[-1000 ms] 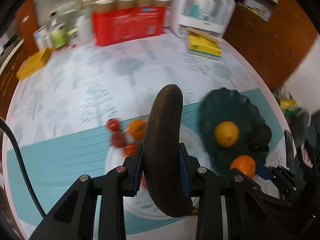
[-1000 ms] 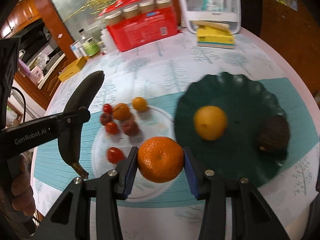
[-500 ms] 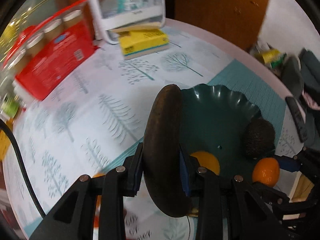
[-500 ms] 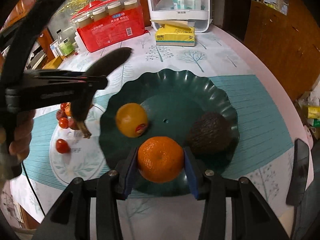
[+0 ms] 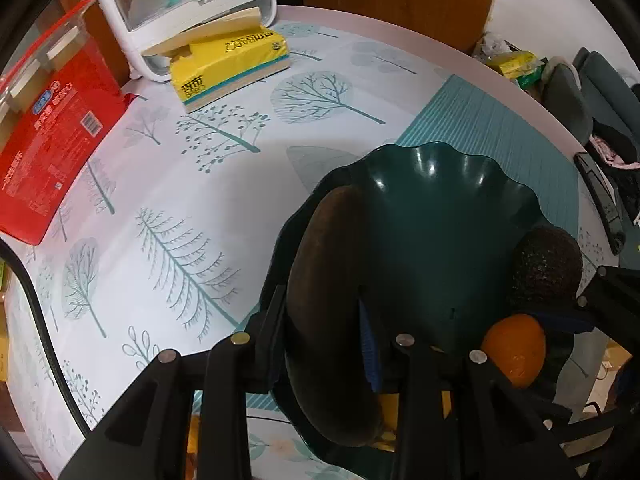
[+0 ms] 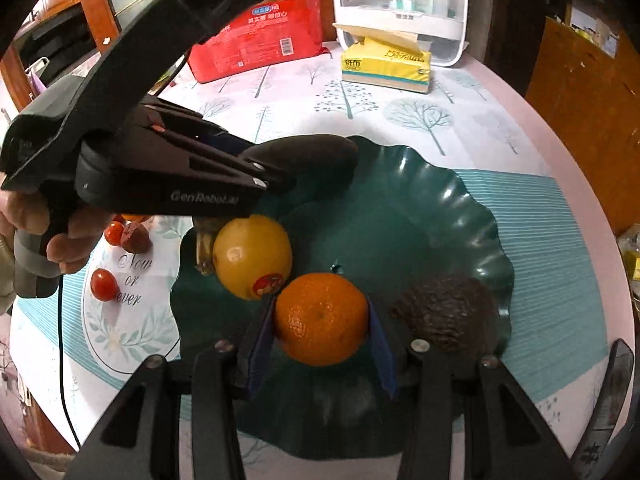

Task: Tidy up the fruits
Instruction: 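Lower banana and mandarin into the green bowl and open both tools, then withdraw both tools from the bowl back toward the fruit plate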

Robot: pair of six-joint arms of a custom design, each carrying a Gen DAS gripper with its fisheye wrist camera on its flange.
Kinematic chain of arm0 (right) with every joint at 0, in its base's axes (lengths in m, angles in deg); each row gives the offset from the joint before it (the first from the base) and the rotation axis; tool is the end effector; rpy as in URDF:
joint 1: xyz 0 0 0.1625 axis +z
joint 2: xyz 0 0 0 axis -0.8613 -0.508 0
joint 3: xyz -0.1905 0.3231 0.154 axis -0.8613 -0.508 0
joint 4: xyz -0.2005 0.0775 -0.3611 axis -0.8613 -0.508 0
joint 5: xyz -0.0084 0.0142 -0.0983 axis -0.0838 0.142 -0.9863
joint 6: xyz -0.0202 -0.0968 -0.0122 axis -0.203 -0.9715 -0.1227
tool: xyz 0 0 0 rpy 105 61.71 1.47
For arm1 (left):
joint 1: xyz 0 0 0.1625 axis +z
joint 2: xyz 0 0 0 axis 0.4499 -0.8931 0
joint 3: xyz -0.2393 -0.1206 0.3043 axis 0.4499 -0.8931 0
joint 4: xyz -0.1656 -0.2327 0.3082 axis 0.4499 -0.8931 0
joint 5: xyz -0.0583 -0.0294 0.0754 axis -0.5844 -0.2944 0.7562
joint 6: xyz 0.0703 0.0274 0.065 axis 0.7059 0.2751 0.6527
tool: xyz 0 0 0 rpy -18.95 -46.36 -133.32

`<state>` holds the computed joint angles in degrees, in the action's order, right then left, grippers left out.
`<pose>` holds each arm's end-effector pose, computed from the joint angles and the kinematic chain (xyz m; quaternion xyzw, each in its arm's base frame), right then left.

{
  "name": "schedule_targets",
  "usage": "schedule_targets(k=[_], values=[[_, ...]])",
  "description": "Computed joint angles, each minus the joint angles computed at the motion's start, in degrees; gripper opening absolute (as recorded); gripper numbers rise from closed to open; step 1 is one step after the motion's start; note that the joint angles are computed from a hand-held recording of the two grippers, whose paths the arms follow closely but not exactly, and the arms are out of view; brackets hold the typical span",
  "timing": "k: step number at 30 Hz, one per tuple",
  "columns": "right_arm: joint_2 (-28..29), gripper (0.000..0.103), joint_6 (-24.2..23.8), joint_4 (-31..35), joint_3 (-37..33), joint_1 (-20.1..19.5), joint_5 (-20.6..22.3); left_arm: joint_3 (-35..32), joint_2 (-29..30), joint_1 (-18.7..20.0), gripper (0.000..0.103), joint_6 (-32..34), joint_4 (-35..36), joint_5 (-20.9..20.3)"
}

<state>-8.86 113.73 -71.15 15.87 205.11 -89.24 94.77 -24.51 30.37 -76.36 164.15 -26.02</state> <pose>0.4853 -0.2590 -0.0994 0.0418 -0.9075 0.2598 0.3273 -0.0555 -0.4235 0.3404 0.4940 0.8286 0.0317 0.2616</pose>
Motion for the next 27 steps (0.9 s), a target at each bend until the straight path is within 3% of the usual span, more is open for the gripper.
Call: schedule_targets(k=[3,6,11,27], values=[[0.5,0.046,-1.1,0.9,-0.7,-0.1,-0.5,-0.6,0.7,0.7,0.031,-0.5,0.4,0.8],[0.8,0.047,-1.8,1.0,-1.1,-0.4,-0.2,-0.5,0.9,0.8,0.038,-1.0,0.5,0.5],[1.0,0.048,-2.0,0.4,-1.5,-0.5,-0.2,-0.6,0.0,0.7,0.065,-0.1,1.0,2.7],[0.2,0.049,2.1,4.2,-2.3,1.6,-3.8,1.3,-6.4,-3.5,0.070,-2.2,2.3,2.0]])
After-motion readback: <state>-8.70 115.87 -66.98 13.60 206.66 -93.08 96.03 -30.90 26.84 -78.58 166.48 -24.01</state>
